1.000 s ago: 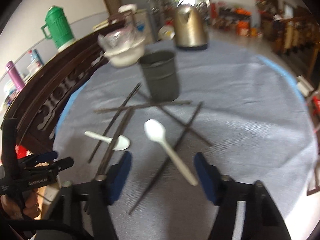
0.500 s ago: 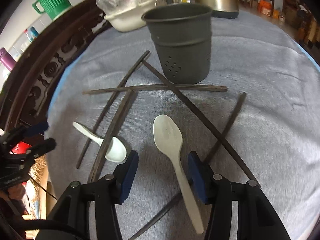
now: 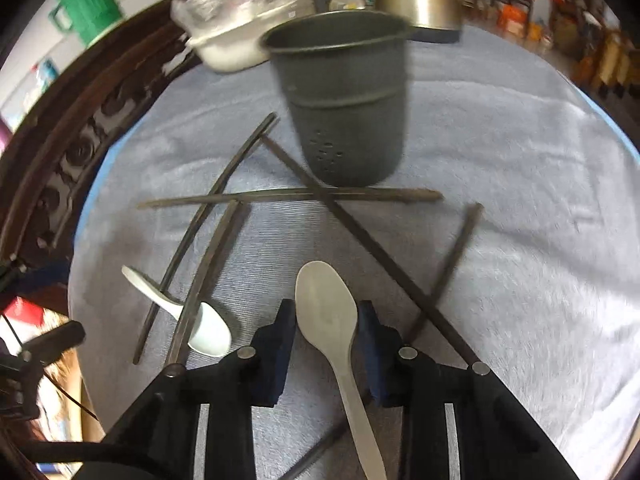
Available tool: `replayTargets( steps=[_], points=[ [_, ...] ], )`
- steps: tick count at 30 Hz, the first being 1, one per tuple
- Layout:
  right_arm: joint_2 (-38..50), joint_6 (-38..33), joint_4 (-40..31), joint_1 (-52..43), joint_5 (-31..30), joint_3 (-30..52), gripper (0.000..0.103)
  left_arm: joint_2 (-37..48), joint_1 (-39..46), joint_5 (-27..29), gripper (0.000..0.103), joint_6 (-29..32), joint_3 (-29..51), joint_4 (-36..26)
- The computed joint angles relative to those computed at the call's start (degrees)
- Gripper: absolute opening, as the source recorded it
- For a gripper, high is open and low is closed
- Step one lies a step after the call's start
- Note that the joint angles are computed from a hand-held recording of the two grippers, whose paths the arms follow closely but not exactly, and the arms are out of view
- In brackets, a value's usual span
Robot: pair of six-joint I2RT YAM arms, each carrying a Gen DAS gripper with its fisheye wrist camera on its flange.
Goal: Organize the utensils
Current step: 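Close the right gripper on the handle of a white plastic spoon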
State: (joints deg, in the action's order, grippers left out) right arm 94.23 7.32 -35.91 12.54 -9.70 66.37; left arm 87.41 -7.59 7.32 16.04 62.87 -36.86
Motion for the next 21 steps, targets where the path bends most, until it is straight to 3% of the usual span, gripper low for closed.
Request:
replayTargets(
  steps=[11, 15, 18, 21],
  points=[
    [-14.5, 2.8, 2.2, -14.4, -19.0, -13.0, 0.033, 2.6, -10.1, -1.3, 0.061, 1.9, 2.3, -0.8],
    [-16.7, 1.6, 0.5, -18.7, -23.6, -14.8, 0.033, 6.4, -9.5, -2.2, 0.053, -0.3, 4.5, -1.5],
    [-17.8, 1.1, 0.1, -19.9, -24.7, -15.9, 0.033, 6.8, -6.6, 2.3, 0.037, -1.0, 4.1, -3.6],
    [-17.9, 0.8, 0.0, -20.8, -25.8, -16.6, 0.033, 6.1, -6.2, 2.8, 0.023, -1.0, 2.0, -4.0]
  ],
)
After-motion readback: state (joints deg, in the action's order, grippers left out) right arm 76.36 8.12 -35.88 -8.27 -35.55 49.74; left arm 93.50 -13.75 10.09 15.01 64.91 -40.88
